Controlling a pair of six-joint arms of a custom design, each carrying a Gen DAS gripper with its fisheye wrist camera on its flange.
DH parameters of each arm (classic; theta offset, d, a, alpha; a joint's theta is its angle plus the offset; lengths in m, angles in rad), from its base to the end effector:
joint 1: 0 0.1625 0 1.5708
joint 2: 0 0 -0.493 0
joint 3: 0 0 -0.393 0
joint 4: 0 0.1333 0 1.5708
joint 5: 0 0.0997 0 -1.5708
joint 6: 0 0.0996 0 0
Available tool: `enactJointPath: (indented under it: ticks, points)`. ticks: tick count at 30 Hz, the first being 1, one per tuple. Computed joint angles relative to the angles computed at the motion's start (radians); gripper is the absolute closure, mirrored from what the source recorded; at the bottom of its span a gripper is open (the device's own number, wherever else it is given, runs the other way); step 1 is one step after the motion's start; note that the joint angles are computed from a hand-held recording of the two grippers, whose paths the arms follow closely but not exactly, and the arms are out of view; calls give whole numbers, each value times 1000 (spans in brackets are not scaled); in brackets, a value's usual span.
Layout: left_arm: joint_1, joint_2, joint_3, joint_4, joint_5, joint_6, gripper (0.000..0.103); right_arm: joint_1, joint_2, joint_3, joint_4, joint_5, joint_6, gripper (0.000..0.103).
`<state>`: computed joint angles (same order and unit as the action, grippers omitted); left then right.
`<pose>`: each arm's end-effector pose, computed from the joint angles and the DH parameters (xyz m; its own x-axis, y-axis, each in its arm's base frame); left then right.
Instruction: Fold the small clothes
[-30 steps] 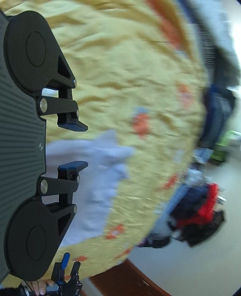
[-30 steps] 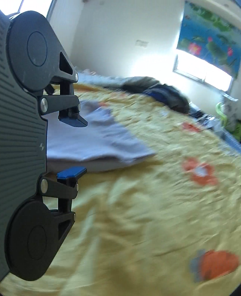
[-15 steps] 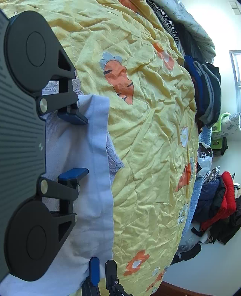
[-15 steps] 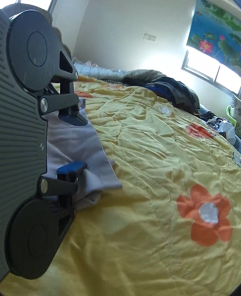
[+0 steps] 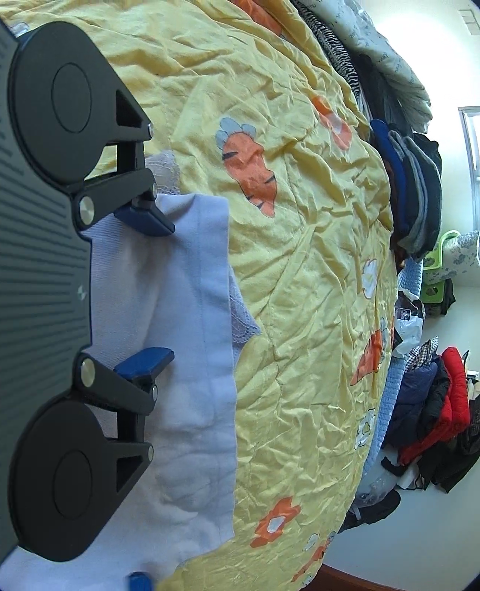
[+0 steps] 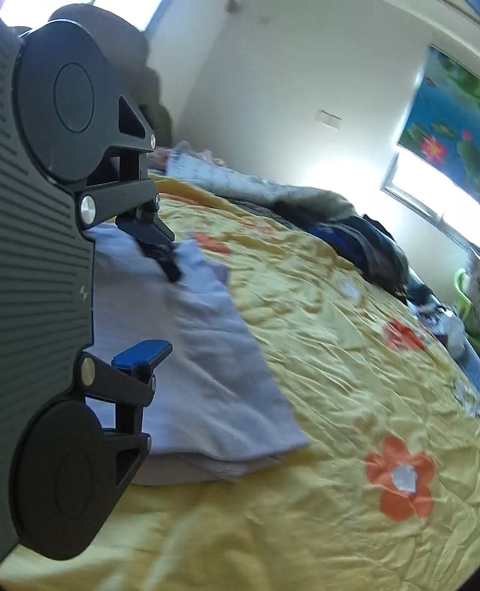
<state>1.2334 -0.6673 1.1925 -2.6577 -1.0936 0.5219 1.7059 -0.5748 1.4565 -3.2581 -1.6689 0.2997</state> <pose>-0.1153 -0.8696 0.2488 -0.6571 0.4529 -0.6025 0.7011 0.6608 -0.2679 0.2307 -0.7802 0.1305 -0.9788 0.1415 -0.1481 0.2048 0.6747 -0.7091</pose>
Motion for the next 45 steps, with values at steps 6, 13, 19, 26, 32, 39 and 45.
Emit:
enactJointPath:
  ticks: [6, 13, 19, 26, 32, 39, 45]
  points:
    - [0, -17, 49, -44, 7, 40, 25, 32, -16, 78, 41, -65, -62, 42]
    - [21, -6, 96, -200, -41, 111, 11, -7, -24, 180, -74, -42, -47, 69]
    - [14, -59, 144, -211, -25, 85, 11, 21, -37, 167, -27, -114, 9, 65]
    - [22, -198, 347, -307, -151, 99, 11, 40, -30, 113, -105, -104, -82, 39]
    - [26, -191, 406, -341, -109, 163, 8, 0, 23, -51, 48, -143, -25, 35]
    - [37, -186, 365, -274, -103, 81, 0, -22, 15, -26, 43, -123, 72, 40]
    - [41, -275, 428, -300, -220, -39, 1, 11, -3, 39, -56, 49, 62, 35]
